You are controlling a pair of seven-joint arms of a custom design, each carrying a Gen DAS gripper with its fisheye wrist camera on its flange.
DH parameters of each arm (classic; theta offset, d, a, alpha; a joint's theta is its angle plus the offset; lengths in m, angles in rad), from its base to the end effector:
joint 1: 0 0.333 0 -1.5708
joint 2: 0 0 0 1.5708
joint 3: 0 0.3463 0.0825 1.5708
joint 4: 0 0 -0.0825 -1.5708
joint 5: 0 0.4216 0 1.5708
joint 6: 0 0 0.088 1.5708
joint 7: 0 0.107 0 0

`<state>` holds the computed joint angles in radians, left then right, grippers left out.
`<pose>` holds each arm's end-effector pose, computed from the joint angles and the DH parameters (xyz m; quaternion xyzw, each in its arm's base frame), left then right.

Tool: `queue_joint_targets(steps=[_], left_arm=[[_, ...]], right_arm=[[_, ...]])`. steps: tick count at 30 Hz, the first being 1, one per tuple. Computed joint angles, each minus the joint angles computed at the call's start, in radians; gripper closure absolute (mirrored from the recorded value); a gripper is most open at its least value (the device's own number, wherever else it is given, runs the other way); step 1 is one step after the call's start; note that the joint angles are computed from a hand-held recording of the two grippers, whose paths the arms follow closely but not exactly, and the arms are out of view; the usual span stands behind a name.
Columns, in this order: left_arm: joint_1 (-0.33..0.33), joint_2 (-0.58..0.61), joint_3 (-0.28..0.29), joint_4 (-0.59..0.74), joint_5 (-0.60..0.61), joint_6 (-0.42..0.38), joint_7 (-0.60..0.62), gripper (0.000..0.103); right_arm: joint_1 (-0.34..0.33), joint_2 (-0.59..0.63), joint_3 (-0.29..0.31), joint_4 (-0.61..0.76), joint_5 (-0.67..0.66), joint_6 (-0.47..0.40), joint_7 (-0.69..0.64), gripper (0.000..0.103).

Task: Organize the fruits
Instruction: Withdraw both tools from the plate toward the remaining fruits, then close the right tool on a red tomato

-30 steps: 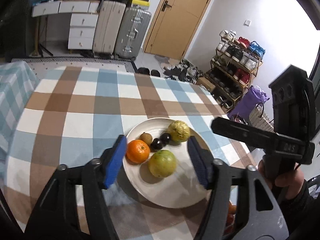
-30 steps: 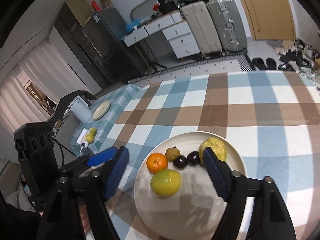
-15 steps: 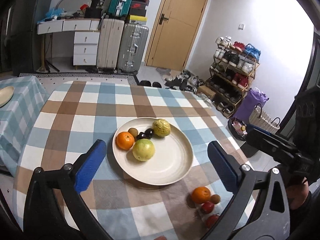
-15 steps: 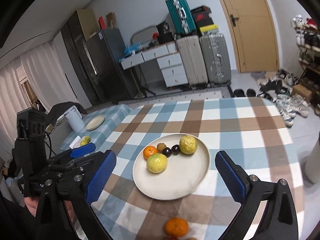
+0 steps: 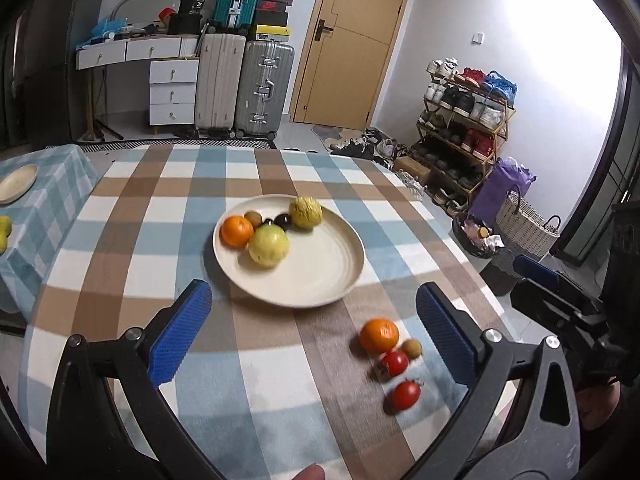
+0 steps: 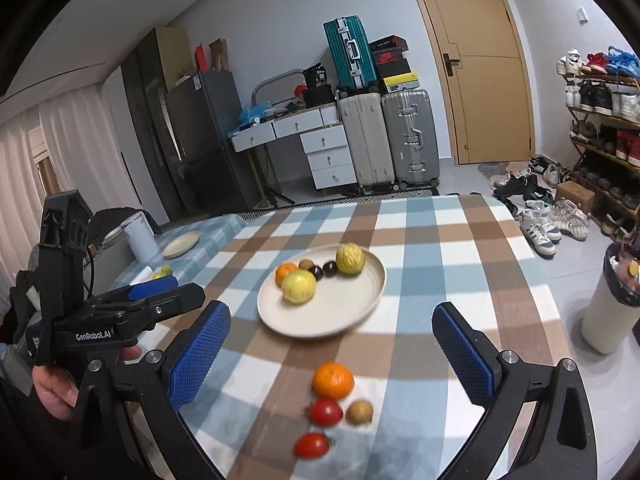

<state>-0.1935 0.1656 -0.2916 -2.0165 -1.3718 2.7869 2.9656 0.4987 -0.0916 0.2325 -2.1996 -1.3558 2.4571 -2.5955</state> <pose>0.5923 -0.2544 0.4210 -0.3889 0.7969 -0.4556 0.0782 0.4256 0.3856 0.4683 -0.4800 0.7211 -0.3101 0.3918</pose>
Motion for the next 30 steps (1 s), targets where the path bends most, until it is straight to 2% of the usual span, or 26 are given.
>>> queue_joint_targets(steps=[3,7,11,14,17,24,30], left_arm=[[-0.003,-0.015,-0.002,-0.034,-0.028,0.004,0.036,0.001],[-0.01,-0.023,0.005,-0.069,-0.019,-0.005,0.022,0.001],[-0.013,-0.016,0.003,-0.088,-0.093,0.02,0.102,0.001],[-0.017,-0.002,0.009,-0.094,-0.073,0.026,0.08,0.001],[-0.012,0.011,0.01,-0.1,-0.052,0.024,0.051,0.001],[-0.005,0.035,0.002,-0.128,-0.072,0.045,0.086,0.001],[0.009,0.062,-0.002,-0.122,-0.047,0.047,0.06,0.001]], right_arm=[[0.012,0.003,0.011,-0.016,0.003,-0.014,0.028,0.0],[0.029,0.014,0.018,-0.033,0.012,-0.012,0.068,0.0],[0.043,0.032,0.016,-0.038,0.02,-0.003,0.092,0.0],[0.052,0.045,0.014,-0.044,0.017,0.008,0.12,0.0],[0.058,0.062,0.007,-0.049,0.003,0.033,0.159,0.0],[0.063,0.122,-0.021,-0.039,-0.021,0.119,0.206,0.0],[0.068,0.173,-0.046,-0.01,-0.024,0.181,0.19,0.001]])
